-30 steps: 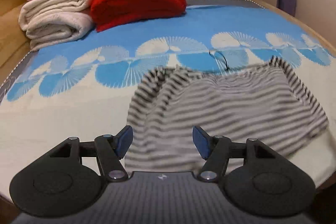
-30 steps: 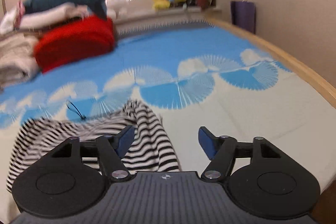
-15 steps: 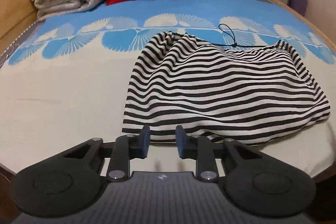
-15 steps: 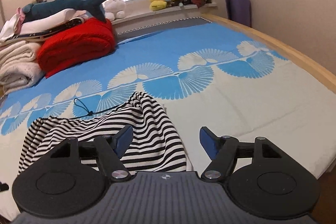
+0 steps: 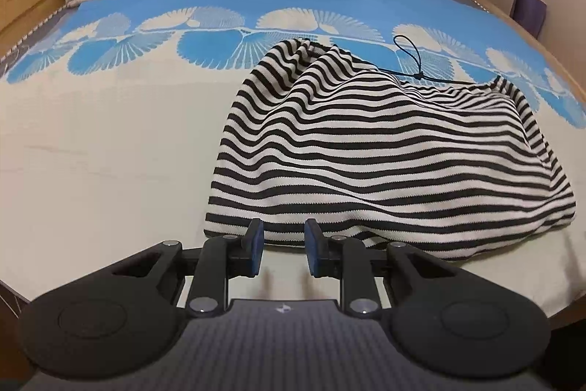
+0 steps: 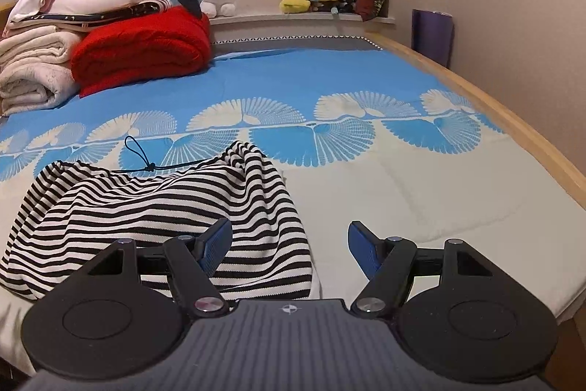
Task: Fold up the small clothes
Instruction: 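Grasp the striped hoodie edge with the left gripper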
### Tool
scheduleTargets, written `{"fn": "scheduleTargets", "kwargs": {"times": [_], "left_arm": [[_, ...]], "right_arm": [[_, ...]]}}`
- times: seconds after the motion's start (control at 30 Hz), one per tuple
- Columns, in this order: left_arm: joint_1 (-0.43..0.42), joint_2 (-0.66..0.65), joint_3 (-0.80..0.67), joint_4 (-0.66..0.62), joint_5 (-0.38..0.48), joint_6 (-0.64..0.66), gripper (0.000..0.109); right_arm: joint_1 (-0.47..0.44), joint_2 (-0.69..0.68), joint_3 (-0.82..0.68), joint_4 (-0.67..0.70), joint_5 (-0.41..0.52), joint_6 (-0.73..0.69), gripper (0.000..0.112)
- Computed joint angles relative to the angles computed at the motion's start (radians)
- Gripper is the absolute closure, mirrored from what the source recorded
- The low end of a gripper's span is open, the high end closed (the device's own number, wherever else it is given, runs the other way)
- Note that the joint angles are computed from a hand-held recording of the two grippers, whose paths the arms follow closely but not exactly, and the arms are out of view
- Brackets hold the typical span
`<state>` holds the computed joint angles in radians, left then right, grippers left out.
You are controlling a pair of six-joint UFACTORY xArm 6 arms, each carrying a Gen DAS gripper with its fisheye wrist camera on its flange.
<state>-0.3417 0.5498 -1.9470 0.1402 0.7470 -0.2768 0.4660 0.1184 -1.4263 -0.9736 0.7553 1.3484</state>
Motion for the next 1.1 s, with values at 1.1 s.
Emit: {"fn": "scheduleTargets", "kwargs": {"times": [1.1], "left_arm": [[0.117,0.323,-0.439,-0.309,0.239,-0.419,0.060]], "right_arm": [[0.030,0.045,-0.033,0.028,0.074,-0.117,0.041]]}}
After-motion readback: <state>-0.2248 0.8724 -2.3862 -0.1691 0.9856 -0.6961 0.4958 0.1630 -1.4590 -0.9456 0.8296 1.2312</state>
